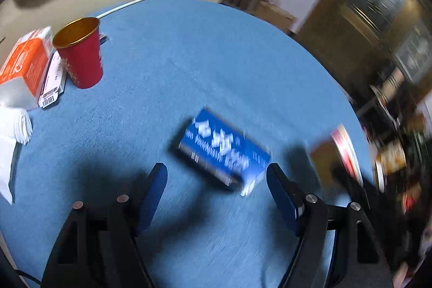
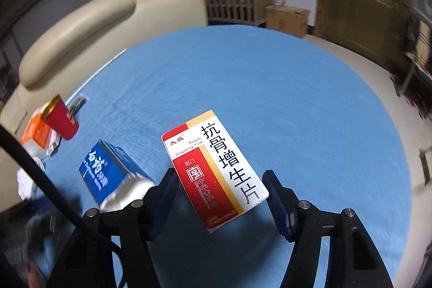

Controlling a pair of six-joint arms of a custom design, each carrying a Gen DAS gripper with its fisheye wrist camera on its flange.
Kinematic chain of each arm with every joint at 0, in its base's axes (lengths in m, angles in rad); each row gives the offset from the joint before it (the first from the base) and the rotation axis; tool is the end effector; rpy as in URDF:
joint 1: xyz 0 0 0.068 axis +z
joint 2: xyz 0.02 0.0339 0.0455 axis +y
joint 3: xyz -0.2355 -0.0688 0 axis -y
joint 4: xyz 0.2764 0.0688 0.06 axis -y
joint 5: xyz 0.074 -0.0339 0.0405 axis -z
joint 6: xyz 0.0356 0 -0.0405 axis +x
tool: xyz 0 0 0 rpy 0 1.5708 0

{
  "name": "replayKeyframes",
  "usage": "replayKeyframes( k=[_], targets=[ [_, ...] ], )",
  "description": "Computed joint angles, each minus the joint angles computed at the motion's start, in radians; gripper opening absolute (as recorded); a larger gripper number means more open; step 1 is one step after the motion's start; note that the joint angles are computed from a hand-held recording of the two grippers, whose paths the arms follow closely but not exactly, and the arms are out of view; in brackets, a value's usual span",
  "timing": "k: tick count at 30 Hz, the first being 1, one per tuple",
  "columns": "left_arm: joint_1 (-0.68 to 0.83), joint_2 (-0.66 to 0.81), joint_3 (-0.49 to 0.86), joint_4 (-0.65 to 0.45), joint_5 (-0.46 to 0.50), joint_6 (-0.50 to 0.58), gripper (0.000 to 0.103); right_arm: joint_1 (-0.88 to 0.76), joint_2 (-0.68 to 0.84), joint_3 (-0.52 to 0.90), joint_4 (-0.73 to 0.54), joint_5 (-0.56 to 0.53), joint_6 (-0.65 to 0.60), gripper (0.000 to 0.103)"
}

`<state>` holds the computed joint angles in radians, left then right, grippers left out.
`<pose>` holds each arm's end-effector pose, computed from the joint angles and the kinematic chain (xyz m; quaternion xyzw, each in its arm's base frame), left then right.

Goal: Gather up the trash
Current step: 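Grasp the red-and-white medicine box with the right tool while the left tool grasps the blue toothpaste box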

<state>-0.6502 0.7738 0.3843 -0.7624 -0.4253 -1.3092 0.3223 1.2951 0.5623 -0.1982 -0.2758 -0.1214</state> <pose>0.1469 -0.0932 0.1314 -0.3509 0.8905 -0.0537 0.2847 0.2493 0.0935 0.1130 -0.2491 0.9077 0.1611 0.2968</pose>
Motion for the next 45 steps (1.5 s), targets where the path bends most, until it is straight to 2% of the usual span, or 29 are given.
replayKeyframes(
  k=[2,5,6,8,10,12,16,18,19,21,23,24,26,28,29,30,31,34,36,39,41,42,45],
  targets=[
    [0.082,0.093,0.047,0.057,0.025,0.009,0.077,-0.082,-0.105,-0.053,-0.054,-0.057,-0.032,0.067],
    [0.142,0.279,0.136,0.094,0.034,-0.059,0.077,-0.217,-0.234,-0.114,-0.137,-0.154,-0.092,0.067],
    [0.187,0.385,0.203,0.118,0.047,-0.045,0.078,-0.249,-0.269,-0.125,-0.165,-0.177,-0.108,0.067],
    [0.211,0.52,0.28,0.111,0.053,-0.061,0.08,-0.296,-0.313,-0.142,-0.204,-0.212,-0.131,0.067],
    [0.255,0.632,0.347,0.123,0.095,-0.021,0.08,-0.342,-0.35,-0.161,-0.236,-0.245,-0.152,0.067],
    [0.264,0.671,0.351,0.16,0.127,0.009,0.08,-0.386,-0.372,-0.173,-0.268,-0.276,-0.179,0.067],
    [0.225,0.676,0.324,0.235,0.12,0.103,0.077,-0.492,-0.428,-0.197,-0.343,-0.342,-0.24,0.067],
    [0.195,0.63,0.29,0.248,0.121,0.112,0.071,-0.536,-0.461,-0.206,-0.381,-0.366,-0.259,0.067],
    [0.153,0.586,0.265,0.238,0.12,0.08,0.069,-0.576,-0.476,-0.207,-0.412,-0.386,-0.282,0.067],
    [0.105,0.522,0.24,0.212,0.107,0.054,0.059,-0.603,-0.52,-0.213,-0.45,-0.398,-0.282,0.067],
    [0.043,0.455,0.212,0.179,0.076,0.024,0.04,-0.69,-0.559,-0.211,-0.525,-0.437,-0.337,0.067],
    [0.015,0.421,0.2,0.161,0.057,0.013,0.034,-0.729,-0.56,-0.205,-0.554,-0.454,-0.368,0.067],
    [-0.02,0.376,0.184,0.143,0.047,0.0,0.033,-0.829,-0.569,-0.192,-0.632,-0.493,-0.445,0.067],
    [-0.02,0.328,0.141,0.18,0.071,0.033,0.038,-0.884,-0.571,-0.188,-0.68,-0.499,-0.494,0.067],
    [-0.026,0.302,0.123,0.171,0.076,0.025,0.044,-0.92,-0.571,-0.185,-0.71,-0.504,-0.527,0.067],
    [-0.05,0.278,0.112,0.125,0.063,-0.017,0.07,-0.941,-0.578,-0.186,-0.73,-0.508,-0.547,0.067],
    [-0.065,0.269,0.107,0.091,0.04,-0.058,0.086,-0.97,-0.586,-0.185,-0.76,-0.517,-0.579,0.067],
    [-0.123,0.262,0.105,0.039,-0.032,-0.175,0.088,-1.037,-0.592,-0.179,-0.824,-0.539,-0.644,0.067],
    [-0.145,0.283,0.123,0.032,-0.019,-0.188,0.088,-1.064,-0.578,-0.175,-0.842,-0.545,-0.673,0.067],
    [-0.137,0.394,0.163,0.068,0.0,-0.18,0.088,-1.063,-0.576,-0.181,-0.838,-0.544,-0.669,0.067],
    [-0.163,0.484,0.217,0.071,0.007,-0.241,0.088,-1.06,-0.571,-0.18,-0.836,-0.546,-0.667,0.067],
    [-0.139,0.511,0.223,0.088,0.016,-0.232,0.088,-1.086,-0.55,-0.177,-0.848,-0.552,-0.707,0.067],
    [-0.106,0.612,0.262,0.129,0.053,-0.227,0.088,-1.08,-0.554,-0.183,-0.851,-0.553,-0.713,0.067]
  ],
)
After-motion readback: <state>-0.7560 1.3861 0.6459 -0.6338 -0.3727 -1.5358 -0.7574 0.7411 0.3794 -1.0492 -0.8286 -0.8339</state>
